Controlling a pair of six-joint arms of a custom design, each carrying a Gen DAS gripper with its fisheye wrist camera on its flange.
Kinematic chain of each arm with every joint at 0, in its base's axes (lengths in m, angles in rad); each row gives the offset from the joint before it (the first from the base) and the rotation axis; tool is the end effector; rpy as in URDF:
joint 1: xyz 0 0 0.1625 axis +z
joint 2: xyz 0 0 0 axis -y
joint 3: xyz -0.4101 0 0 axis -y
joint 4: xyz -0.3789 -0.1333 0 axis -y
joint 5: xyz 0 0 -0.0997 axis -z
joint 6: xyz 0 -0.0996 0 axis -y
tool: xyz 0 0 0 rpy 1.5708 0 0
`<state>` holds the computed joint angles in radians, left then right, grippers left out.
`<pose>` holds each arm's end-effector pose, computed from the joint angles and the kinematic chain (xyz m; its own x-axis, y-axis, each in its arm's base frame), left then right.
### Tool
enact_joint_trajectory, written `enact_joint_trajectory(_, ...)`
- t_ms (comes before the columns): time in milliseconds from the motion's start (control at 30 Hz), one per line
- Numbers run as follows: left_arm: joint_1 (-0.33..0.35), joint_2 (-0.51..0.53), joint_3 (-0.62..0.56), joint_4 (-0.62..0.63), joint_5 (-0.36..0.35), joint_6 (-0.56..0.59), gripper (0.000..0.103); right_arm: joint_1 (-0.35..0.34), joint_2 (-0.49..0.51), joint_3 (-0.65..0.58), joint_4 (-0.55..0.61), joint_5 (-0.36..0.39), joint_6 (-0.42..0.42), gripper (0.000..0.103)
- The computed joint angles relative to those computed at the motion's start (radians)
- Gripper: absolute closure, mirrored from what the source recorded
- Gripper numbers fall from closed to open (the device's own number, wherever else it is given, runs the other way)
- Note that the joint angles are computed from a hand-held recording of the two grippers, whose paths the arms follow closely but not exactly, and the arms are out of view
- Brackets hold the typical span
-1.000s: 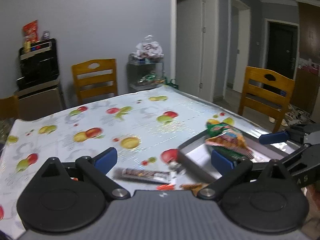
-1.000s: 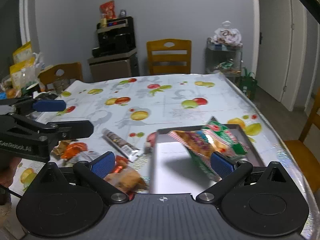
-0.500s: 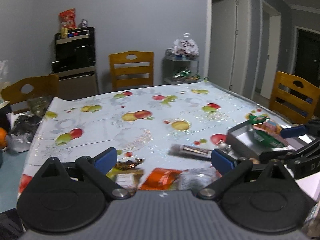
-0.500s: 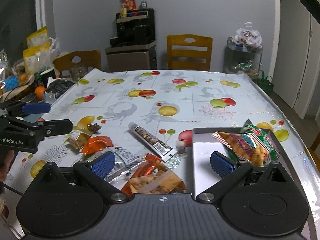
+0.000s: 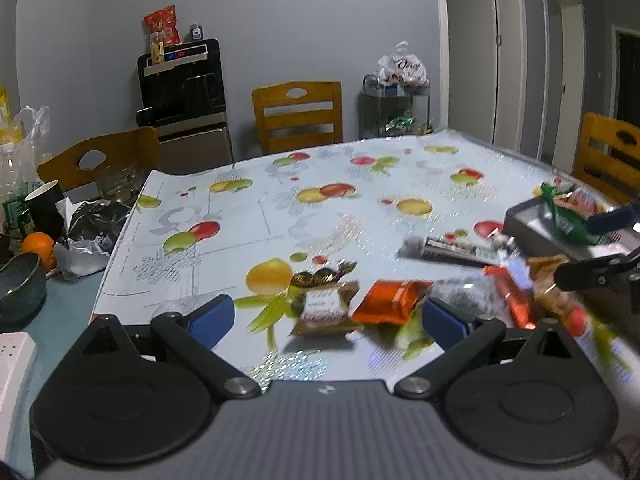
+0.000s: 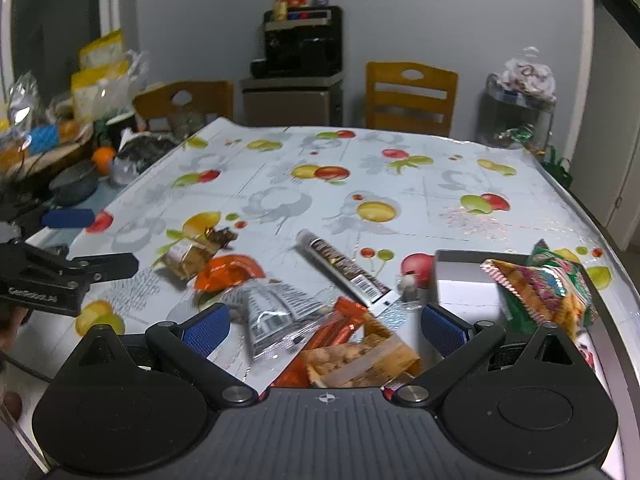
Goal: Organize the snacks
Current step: 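Move both tools back over the remaining snacks on the table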
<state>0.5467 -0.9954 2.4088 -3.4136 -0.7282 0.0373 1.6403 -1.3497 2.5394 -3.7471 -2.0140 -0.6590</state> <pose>-0.2344 -0.3857 0.1136 -0.5820 0.4243 -0.6937 0.7990 0.4572 -0.3907 0.1154 -0.3537 0.2444 -0.7087 -0.1044 0.6978 -0.5973 0.6151 -0.5147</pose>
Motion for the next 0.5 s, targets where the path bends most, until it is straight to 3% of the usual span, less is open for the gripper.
enact_joint_trajectory(333, 0.078, 0.09, -0.102, -0.036, -0.03, 0.068, 0.002, 0.009, 0.072, -0.018, -0.03, 0.016, -0.053, 0.0)
enact_joint_trajectory(500, 0.128, 0.151, -0.158, -0.08, -0.065, 0.086, 0.002, 0.007, 0.139, -0.043, -0.074, 0.035, -0.124, 0.0)
